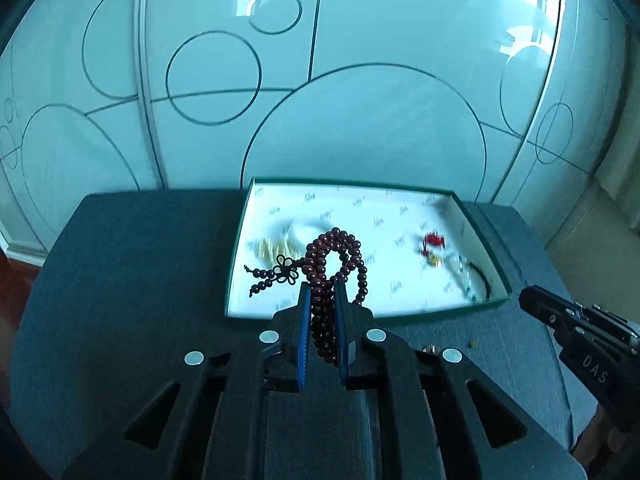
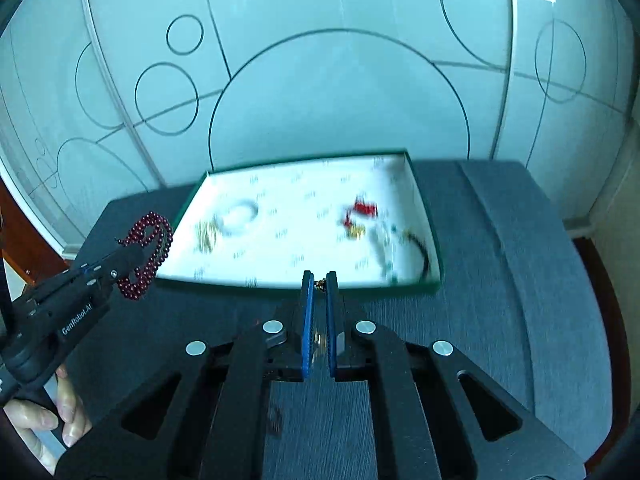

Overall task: Organize jewelry
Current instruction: 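Carry the mala and earring into the green box and open both tools, then withdraw both tools from the box and move the left tool over the red-tasseled pendant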

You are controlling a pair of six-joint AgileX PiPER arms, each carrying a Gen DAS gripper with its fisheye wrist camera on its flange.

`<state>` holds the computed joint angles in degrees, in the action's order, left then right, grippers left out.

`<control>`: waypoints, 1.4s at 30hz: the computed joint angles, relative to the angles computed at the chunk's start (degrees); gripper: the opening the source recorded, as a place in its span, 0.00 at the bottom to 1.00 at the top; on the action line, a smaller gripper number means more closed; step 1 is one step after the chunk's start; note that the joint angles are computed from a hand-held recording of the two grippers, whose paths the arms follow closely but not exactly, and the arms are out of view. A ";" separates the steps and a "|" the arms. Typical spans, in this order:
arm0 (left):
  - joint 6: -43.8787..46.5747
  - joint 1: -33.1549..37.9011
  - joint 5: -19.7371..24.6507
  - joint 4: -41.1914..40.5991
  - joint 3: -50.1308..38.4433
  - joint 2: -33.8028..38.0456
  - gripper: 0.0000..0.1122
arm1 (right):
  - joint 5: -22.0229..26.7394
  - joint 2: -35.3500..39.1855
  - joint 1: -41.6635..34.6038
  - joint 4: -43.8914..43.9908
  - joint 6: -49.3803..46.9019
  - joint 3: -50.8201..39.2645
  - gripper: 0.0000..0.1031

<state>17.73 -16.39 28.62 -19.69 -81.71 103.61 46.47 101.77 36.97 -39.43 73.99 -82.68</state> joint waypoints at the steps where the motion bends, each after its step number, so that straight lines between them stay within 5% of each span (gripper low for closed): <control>1: -0.36 -0.12 0.28 0.22 -1.21 0.77 0.10 | -0.01 0.68 -0.95 0.44 -1.45 -1.34 0.06; 14: -11.05 -2.51 7.17 12.56 -24.43 22.02 0.10 | -4.12 18.15 -13.31 15.48 -19.94 -16.66 0.06; 23: -10.59 -2.76 9.02 13.65 -28.92 27.73 0.10 | -4.20 23.41 -14.90 19.14 -23.72 -19.21 0.07; 27: -10.98 -2.83 9.91 14.39 -29.76 28.18 0.14 | -5.10 22.97 -14.88 18.28 -22.37 -18.11 0.21; 32: -11.11 -2.82 11.00 13.62 -29.21 26.73 0.42 | -6.34 19.44 -14.71 17.33 -20.83 -15.01 0.22; 35: -10.22 -2.72 9.59 12.66 -25.34 23.72 0.50 | -7.10 14.75 -13.81 14.80 -18.42 -10.87 0.22; 42: -7.06 -1.80 6.68 9.11 -14.08 15.06 0.54 | -6.98 4.50 -10.72 9.10 -10.24 0.83 0.22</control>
